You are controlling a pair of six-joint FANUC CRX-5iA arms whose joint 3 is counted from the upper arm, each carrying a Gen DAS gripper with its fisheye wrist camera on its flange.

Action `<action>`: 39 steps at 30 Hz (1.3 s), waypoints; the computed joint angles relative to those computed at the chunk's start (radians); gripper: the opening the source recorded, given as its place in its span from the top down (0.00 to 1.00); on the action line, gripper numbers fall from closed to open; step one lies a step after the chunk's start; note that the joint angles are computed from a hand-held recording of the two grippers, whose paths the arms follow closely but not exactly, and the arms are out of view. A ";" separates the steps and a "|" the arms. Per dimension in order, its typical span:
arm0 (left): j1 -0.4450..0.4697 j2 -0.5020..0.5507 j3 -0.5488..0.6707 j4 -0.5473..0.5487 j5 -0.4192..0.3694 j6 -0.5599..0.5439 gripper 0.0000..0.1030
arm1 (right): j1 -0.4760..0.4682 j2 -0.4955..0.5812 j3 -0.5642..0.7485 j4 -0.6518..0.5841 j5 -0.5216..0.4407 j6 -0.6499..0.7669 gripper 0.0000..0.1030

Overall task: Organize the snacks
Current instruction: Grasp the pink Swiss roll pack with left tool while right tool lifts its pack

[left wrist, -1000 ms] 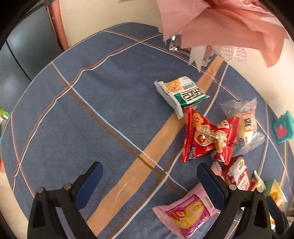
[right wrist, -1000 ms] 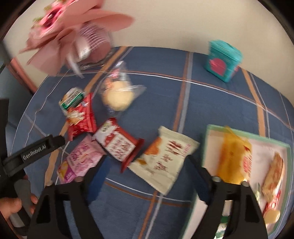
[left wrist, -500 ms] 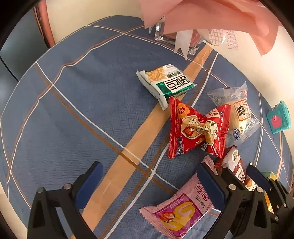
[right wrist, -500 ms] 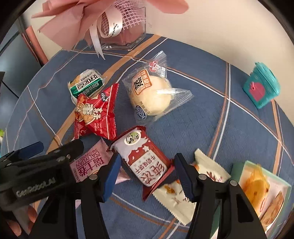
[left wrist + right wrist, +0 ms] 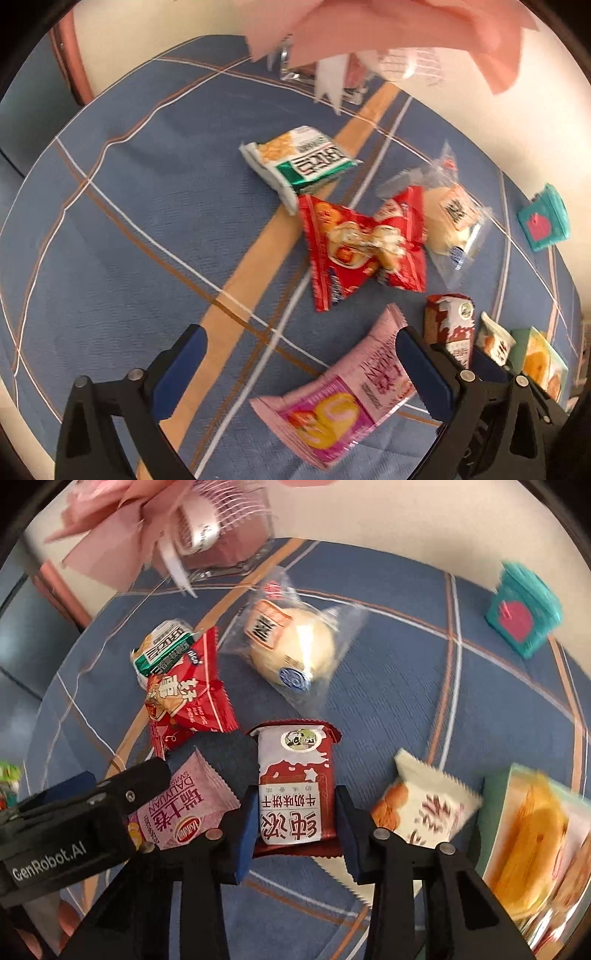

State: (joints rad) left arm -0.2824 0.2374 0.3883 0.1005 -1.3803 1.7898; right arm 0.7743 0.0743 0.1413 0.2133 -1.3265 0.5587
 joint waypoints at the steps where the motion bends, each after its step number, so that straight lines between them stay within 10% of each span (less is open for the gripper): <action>1: -0.004 -0.001 0.003 0.000 -0.003 -0.006 0.00 | 0.004 -0.005 -0.005 0.000 -0.001 -0.009 0.60; 39: -0.003 -0.110 -0.088 -0.080 -0.050 0.021 0.01 | 0.200 -0.192 -0.118 -0.031 -0.179 -0.267 0.60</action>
State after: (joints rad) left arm -0.2856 0.1274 0.3005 0.0205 -1.4298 1.8107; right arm 0.9741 -0.1172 0.0235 0.1818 -1.5058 0.2919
